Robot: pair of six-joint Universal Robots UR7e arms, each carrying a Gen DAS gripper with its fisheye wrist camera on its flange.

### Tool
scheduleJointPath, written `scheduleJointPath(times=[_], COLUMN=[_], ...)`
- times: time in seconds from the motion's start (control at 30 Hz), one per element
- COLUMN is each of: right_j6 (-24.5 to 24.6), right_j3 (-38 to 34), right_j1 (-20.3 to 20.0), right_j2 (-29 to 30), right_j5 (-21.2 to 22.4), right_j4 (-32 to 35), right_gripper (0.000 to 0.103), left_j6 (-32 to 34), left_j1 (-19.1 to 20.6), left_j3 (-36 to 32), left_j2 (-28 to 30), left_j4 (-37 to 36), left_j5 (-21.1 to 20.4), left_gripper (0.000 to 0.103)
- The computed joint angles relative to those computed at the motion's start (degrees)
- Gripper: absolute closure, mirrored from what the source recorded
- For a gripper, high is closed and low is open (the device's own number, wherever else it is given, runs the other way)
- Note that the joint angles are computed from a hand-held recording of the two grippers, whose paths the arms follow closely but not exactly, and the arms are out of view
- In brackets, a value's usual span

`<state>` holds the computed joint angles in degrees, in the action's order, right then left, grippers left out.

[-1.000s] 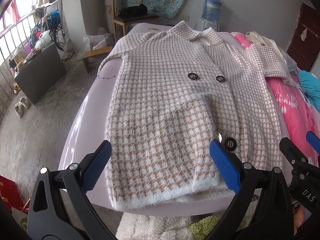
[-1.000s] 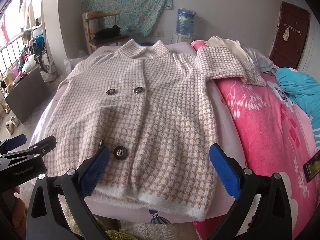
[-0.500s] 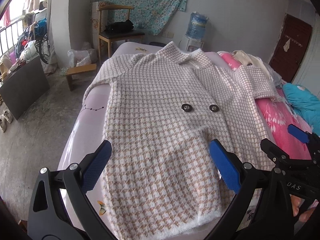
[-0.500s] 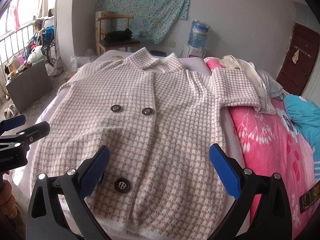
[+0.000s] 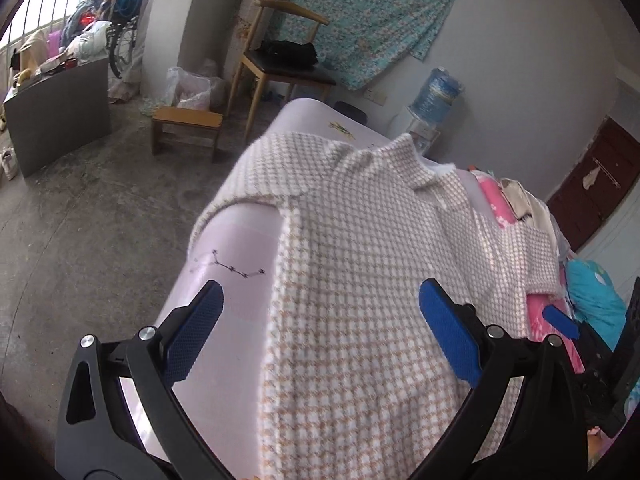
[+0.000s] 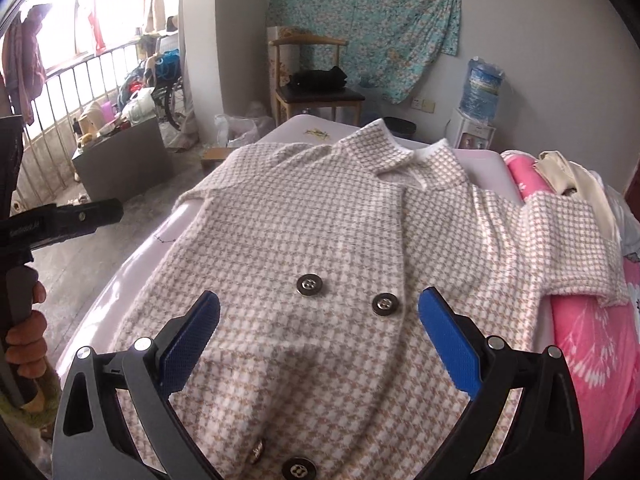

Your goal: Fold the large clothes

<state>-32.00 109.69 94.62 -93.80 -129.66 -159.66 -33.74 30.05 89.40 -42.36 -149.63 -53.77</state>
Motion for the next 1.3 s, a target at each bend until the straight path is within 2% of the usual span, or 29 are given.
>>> scheduleJointPath(times=[0.07,0.13,0.27,0.4,0.47,0.63,0.73,0.87,1.1,1.27,1.3], right_j6=[-0.49,-1.07,-1.48,-0.96,-0.27,1.60,1.09,1.77,2.92,2.67,2.24], right_j3=[-0.50,-0.70,-1.34,-1.81,-2.34,-4.58,-5.23,-6.10,-7.38,-7.92,-7.85], right_j1=[-0.25,-0.46,-1.33,-2.78,-3.63,-4.89,-4.75,-4.62,-4.41,-4.26,-4.32], right_j2=[1.23,2.17,3.44,3.83,4.25,5.63,6.36,7.30,9.05,10.46,10.74], right_j5=[0.79,1.37,2.88,4.73,4.96,4.14,3.25,2.05,-0.12,-0.22,0.03], right_j4=[-0.10,0.24,2.11,4.41,6.13,9.79,8.63,8.47,8.84,7.38,6.72], right_gripper=[0.008,0.011,0.014,0.014,0.014,0.014,0.014,0.014,0.014,0.014,0.014], left_j6=[-0.80,-2.67,-10.97,-18.29,-21.79,-28.69,-31.73,-38.42,-42.87,-45.11,-45.16], left_j1=[2.20,5.14,12.72,18.17,20.76,25.45,28.07,32.24,35.60,36.82,36.90], left_j3=[-1.34,-2.85,-7.12,-10.34,-10.10,-10.81,-11.40,-12.65,-18.06,-21.26,-21.56], left_j2=[0.37,0.82,2.59,4.86,5.79,9.22,11.53,15.77,21.92,24.39,24.39], left_j4=[-0.87,-1.56,0.10,2.71,-0.55,-5.80,-9.14,-16.36,-19.31,-18.60,-18.15], left_j5=[-0.35,-2.53,-11.94,-18.51,-23.99,-33.07,-37.47,-45.57,-51.47,-50.28,-49.37], left_gripper=[0.008,0.008,0.008,0.008,0.008,0.008,0.008,0.008,0.008,0.009,0.018])
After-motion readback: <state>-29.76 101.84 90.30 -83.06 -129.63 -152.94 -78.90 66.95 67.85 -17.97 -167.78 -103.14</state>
